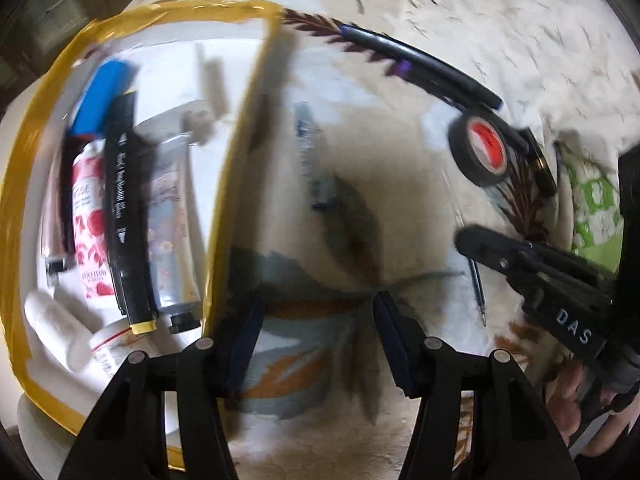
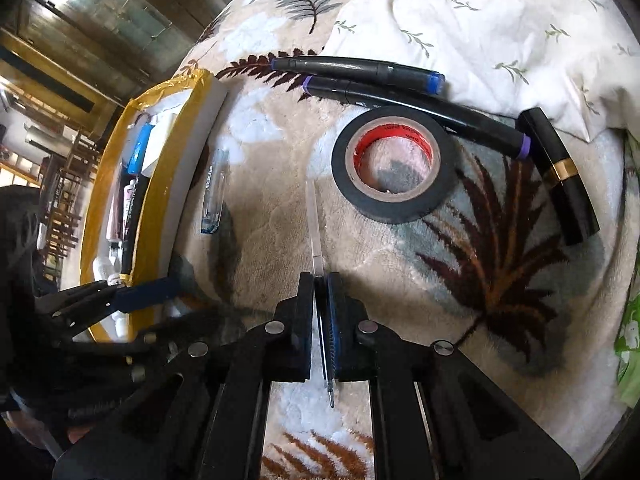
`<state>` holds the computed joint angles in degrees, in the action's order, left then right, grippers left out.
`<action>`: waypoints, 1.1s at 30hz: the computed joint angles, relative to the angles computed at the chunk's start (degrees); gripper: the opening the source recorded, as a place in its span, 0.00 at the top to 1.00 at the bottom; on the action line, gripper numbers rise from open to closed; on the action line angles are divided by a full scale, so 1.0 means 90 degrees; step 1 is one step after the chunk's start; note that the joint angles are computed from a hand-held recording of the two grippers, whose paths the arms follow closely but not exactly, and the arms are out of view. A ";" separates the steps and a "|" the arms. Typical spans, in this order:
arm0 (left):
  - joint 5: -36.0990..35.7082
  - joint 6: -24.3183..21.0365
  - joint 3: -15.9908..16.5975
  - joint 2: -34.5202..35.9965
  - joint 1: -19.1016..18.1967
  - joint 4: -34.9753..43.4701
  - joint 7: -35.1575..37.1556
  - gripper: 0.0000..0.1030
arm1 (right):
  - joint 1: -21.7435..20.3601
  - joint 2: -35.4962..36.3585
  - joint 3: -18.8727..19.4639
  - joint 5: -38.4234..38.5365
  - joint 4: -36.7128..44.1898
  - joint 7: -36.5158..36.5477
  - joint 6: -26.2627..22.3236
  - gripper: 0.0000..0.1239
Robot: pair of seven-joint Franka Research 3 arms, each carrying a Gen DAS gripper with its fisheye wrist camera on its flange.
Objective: Organize objects
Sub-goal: 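Grasp a clear pen with the right tool while the left tool grasps another clear pen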
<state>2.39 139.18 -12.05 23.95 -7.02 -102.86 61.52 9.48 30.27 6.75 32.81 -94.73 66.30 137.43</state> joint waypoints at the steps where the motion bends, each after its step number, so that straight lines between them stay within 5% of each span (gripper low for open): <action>1: -0.0256 0.0188 -0.0082 -0.0039 0.0133 -0.0098 0.0092 0.44 | 0.0030 0.0010 -0.0001 -0.0013 0.0012 0.0036 0.0018 0.95; 5: -0.0168 0.0587 0.0014 0.0078 0.0067 0.0080 0.0029 0.44 | -0.0007 -0.0106 -0.0002 0.0030 -0.0138 0.0009 0.0032 0.95; 10: -0.0045 -0.0262 0.0040 0.0890 0.0029 0.1355 -0.0049 0.48 | -0.0064 -0.0287 -0.0042 0.0098 -0.0356 0.0012 -0.0039 0.95; 12: 0.0339 -0.0640 0.0174 0.1148 -0.0167 0.1839 -0.0033 0.56 | -0.0083 -0.0319 -0.0046 0.0147 -0.0402 0.0023 -0.0063 0.95; 14: 0.0546 -0.1153 0.0240 0.1405 -0.0277 0.2282 -0.0022 0.82 | -0.0075 -0.0343 -0.0054 0.0164 -0.0436 0.0033 -0.0047 0.95; 15: 0.0676 -0.1227 0.0275 0.1444 -0.0324 0.2333 0.0004 0.84 | -0.0066 -0.0343 -0.0057 0.0165 -0.0437 0.0045 -0.0039 0.95; 19: 0.0462 -0.0359 0.0043 0.0950 -0.0032 0.1390 0.0373 0.86 | -0.0054 -0.0273 -0.0053 0.0180 -0.0373 0.0081 -0.0030 0.95; 25: -0.1069 0.1016 -0.0585 -0.0085 0.0721 -0.0522 0.1277 0.86 | 0.0036 -0.0242 -0.0053 0.0084 -0.0389 0.0094 0.0181 0.95; 33: -0.3134 0.1760 -0.0919 -0.0854 0.0974 -0.1506 0.2344 0.86 | 0.0095 -0.0336 0.0112 0.0066 -0.0401 -0.0084 0.0100 0.96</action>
